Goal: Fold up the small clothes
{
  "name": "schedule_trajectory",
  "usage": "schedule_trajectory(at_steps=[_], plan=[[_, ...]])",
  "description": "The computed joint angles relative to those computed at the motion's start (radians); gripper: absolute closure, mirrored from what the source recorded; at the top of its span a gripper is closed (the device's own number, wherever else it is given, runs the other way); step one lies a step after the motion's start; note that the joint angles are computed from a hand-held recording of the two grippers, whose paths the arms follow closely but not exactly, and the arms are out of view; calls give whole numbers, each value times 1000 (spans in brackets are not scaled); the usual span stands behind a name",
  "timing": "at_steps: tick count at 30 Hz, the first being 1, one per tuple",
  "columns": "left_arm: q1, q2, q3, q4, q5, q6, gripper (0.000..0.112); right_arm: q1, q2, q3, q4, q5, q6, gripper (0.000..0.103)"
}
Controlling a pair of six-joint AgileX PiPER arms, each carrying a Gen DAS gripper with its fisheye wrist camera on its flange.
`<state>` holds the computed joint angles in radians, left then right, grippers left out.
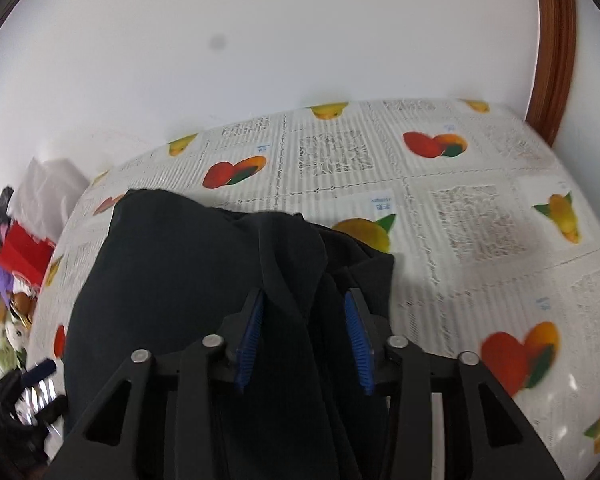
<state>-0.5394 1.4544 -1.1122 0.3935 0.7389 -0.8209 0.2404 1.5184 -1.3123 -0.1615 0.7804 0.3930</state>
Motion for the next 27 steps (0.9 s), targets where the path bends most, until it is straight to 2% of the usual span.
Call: schedule_trajectory(at_steps=[1,3,4,7,9,12,14,17,19,21,22,24,27], plan=[[3,4,0,-4,-2,7,43,-4,-26,15,11,-32,-50,95],[12,2,6,-21,-16,23,43,19,-117,109,-74,-154,-31,96],[15,-1,11,-26,-23,28,43,18,-125,122,-90,-166,-11,96],[16,2,11,-21,-30,28,43,-9,-31,52,-50,-62,-20,94],[12,5,4,-16,-21,23,43,-27,-12,33,-31,-31,-19,85],[-1,-1,3,7,-7,-1,43,1,-76,56,-114,10,55,72],[-2,-11,7,2,-6,1,44,23,-151,98,-137,33,79,72],[8,-47,32,-39,-28,26,47,9,-262,177,-69,41,29,70],[6,-108,90,-91,-106,86,46,-4,-296,215,-16,41,6,69],[-32,-134,114,-55,-122,57,46,-2,-322,267,11,23,2,70],[-68,-122,106,-8,-91,15,46,16,-327,288,-16,9,26,71],[-98,-90,86,30,-48,-26,45,57,-325,307,-76,-13,53,102],[-110,-82,89,41,-46,-38,45,97,-422,398,-285,-116,229,102]])
